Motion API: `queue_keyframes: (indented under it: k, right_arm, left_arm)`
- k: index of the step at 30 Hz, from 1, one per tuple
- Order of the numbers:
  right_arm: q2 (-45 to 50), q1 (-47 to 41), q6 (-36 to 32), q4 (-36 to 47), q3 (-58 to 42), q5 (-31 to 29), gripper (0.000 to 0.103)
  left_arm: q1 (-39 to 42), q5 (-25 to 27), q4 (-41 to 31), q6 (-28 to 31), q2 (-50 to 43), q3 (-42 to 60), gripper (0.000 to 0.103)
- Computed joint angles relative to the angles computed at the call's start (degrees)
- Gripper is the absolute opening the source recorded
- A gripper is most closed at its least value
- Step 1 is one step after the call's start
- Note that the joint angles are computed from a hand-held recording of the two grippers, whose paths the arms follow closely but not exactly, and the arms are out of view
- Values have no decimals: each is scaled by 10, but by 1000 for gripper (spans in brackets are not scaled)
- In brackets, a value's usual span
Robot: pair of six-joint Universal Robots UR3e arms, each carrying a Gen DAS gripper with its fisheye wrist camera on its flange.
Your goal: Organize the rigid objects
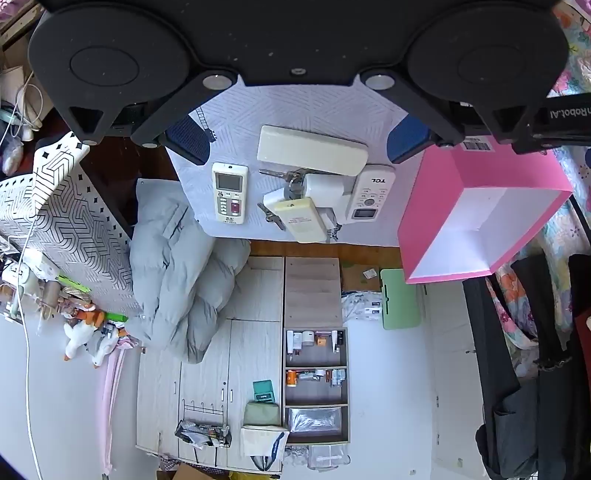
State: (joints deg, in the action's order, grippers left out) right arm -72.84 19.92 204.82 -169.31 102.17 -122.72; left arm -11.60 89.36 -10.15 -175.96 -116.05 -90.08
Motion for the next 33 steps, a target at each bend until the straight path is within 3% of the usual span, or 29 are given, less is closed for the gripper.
queue_keyframes:
  k: [8,13,26,33]
  right_arm:
    - [0,-2,-1,-2,2,3,103]
    - [12,2,1,-2,-8,-2,103]
    - [20,-1,2,9,-12,-7,103]
    - [16,-3,3,15,-9,-7,103]
  left_arm:
    - [-13,19,-85,19,-23,64,99]
    - [2,-11,-56,9,-9,23,97]
    - [-6,17,0,11,-19,12,98]
    - [3,1,17,1,-17,2,99]
